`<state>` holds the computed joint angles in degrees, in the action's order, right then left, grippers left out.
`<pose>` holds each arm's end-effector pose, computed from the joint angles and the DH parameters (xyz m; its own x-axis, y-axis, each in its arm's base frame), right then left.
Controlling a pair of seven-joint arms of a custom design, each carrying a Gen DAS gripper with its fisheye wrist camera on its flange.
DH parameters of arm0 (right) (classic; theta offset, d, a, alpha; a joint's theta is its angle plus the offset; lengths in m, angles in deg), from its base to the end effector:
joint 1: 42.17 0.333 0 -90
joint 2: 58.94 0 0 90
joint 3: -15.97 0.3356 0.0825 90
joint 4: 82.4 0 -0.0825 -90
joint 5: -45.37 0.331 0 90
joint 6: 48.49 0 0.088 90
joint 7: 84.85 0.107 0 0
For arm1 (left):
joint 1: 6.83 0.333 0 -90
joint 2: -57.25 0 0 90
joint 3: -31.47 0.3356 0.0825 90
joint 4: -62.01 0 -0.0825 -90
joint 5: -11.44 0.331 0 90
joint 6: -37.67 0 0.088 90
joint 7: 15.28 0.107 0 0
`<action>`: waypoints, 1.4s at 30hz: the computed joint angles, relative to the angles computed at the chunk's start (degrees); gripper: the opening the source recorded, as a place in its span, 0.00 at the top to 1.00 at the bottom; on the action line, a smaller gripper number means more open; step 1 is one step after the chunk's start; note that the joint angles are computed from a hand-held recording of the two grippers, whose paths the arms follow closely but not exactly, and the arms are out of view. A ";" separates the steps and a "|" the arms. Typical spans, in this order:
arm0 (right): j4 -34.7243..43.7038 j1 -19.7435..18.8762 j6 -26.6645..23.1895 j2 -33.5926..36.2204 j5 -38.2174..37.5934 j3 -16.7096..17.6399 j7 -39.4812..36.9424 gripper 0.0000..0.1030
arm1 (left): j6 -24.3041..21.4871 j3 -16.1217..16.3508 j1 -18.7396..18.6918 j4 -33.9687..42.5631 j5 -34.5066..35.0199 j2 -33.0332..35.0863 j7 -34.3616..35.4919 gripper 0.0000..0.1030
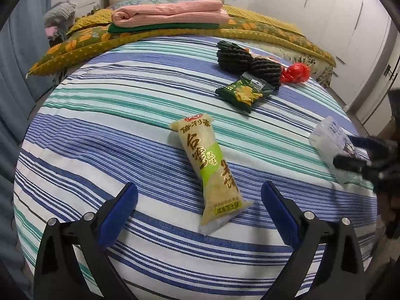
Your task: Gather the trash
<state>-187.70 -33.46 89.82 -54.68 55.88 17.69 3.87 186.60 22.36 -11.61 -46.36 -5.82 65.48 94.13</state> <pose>0.5658 0.1046 0.5771 0.1375 -0.9769 -0.1636 -0.8801 -0.0447 -0.4727 0.5788 -0.1313 0.5356 -0.3800 -0.9189 0.1060 -0.7846 0.2595 -0.5631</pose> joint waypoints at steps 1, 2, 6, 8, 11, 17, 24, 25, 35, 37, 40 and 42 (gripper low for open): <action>1.96 -0.04 -2.03 0.98 -0.16 0.02 -0.49 0.13 | -0.30 0.03 -0.18 0.29 0.57 0.13 -0.28 0.06; 4.46 0.00 -4.61 2.29 -0.92 0.08 -0.57 0.13 | -0.57 0.26 -0.70 0.75 2.36 0.39 -1.63 0.09; 9.90 0.51 -11.12 5.19 -5.88 0.16 1.70 0.37 | -1.22 1.27 -2.43 2.65 9.85 1.47 -7.83 0.31; 9.29 0.16 -11.09 4.58 -5.48 0.22 1.85 0.40 | -1.02 1.42 -2.65 3.02 11.68 1.59 -9.41 0.57; 4.63 -0.83 -7.32 0.78 -2.21 0.10 0.02 0.40 | -1.74 0.38 -1.69 3.43 8.28 1.47 -7.53 0.81; -5.63 -3.54 -2.26 -9.11 4.95 -3.68 -3.11 0.40 | -1.69 -2.76 -3.39 1.36 1.60 -1.52 -2.71 0.82; -17.30 -10.47 0.46 -19.65 0.66 -11.67 -1.50 0.40 | -4.64 -7.88 -10.28 5.16 -8.46 -1.27 2.41 0.82; -18.55 -11.58 0.50 -20.43 -0.03 -12.70 -1.17 0.40 | -5.29 -8.69 -11.57 6.54 -9.60 -0.48 2.54 0.82; -28.94 -18.99 6.00 -19.74 3.57 -20.59 -5.16 0.40 | -9.12 -10.53 -28.24 23.70 2.11 15.58 -8.11 0.81; -29.06 -19.41 6.63 -18.66 6.40 -21.42 -6.50 0.40 | -10.47 -9.77 -30.93 28.15 5.33 19.89 -10.48 0.81; -28.67 -20.36 6.90 -17.41 9.04 -21.75 -8.58 0.40 | -11.80 -8.58 -34.10 34.18 9.02 25.80 -12.90 0.80; -28.49 -21.03 7.37 -16.53 10.69 -21.81 -9.82 0.38 | -11.70 -7.99 -35.50 37.11 10.73 29.05 -13.38 0.76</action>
